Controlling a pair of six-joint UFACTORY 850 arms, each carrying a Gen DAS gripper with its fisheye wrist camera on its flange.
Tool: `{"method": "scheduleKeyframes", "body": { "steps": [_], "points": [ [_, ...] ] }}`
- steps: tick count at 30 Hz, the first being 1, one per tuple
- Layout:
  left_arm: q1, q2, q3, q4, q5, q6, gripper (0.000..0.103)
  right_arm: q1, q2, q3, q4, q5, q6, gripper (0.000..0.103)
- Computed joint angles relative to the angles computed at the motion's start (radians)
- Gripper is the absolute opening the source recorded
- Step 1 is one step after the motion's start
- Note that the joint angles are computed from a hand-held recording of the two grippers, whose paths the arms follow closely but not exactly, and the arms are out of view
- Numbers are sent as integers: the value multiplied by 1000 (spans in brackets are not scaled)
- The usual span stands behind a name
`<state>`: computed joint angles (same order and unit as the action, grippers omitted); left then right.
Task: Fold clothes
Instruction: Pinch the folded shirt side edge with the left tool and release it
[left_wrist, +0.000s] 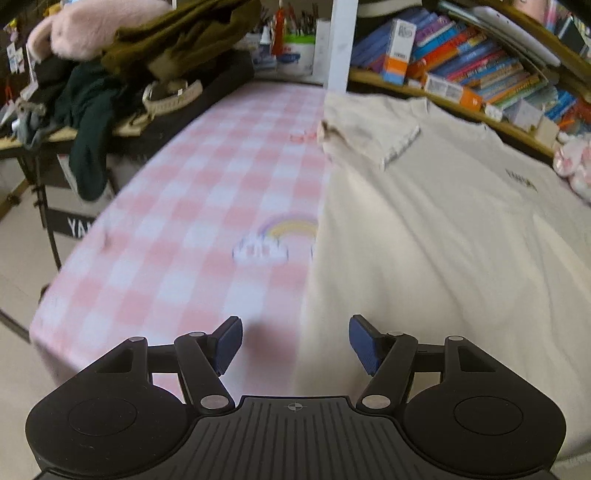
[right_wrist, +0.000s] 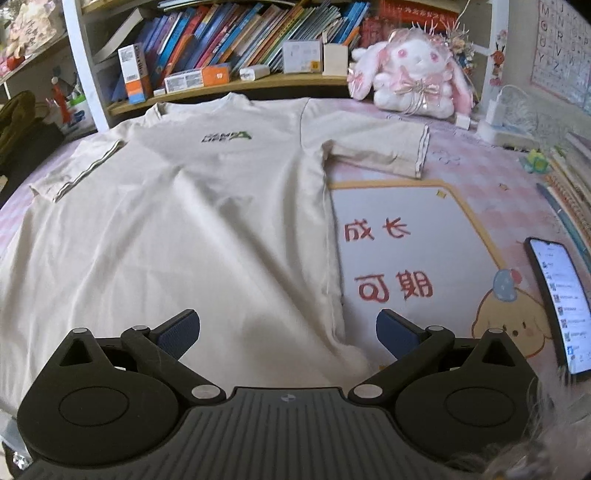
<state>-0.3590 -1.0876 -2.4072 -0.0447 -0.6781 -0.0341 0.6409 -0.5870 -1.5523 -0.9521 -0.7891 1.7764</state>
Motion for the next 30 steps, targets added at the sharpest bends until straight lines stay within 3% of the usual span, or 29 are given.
{"method": "scheduleKeyframes", "body": {
  "steps": [4,6,7,8,24,27,29,30],
  "points": [
    [-1,76,142,-23,60,78,58,20,-6,-6,3,-45,31,103],
    [-2,82,152,-31,66,122,37,30,-10,-10,7,-68,45,103],
    [-1,83,150,-53,62,155,7,36,-14,-18,19,-89,43,103],
    [6,78,139,-96,46,196,2,41,-16,-22,26,-104,43,103],
    [33,128,223,-170,117,360,11,128,-15,-31,13,-251,157,103],
    [35,169,283,-196,190,366,25,141,-18,-42,-4,-276,174,103],
    [35,211,350,-279,270,432,39,148,-21,-53,-19,-292,185,103],
    [34,230,379,-335,306,482,52,152,-23,-59,-27,-301,190,103]
  ]
}}
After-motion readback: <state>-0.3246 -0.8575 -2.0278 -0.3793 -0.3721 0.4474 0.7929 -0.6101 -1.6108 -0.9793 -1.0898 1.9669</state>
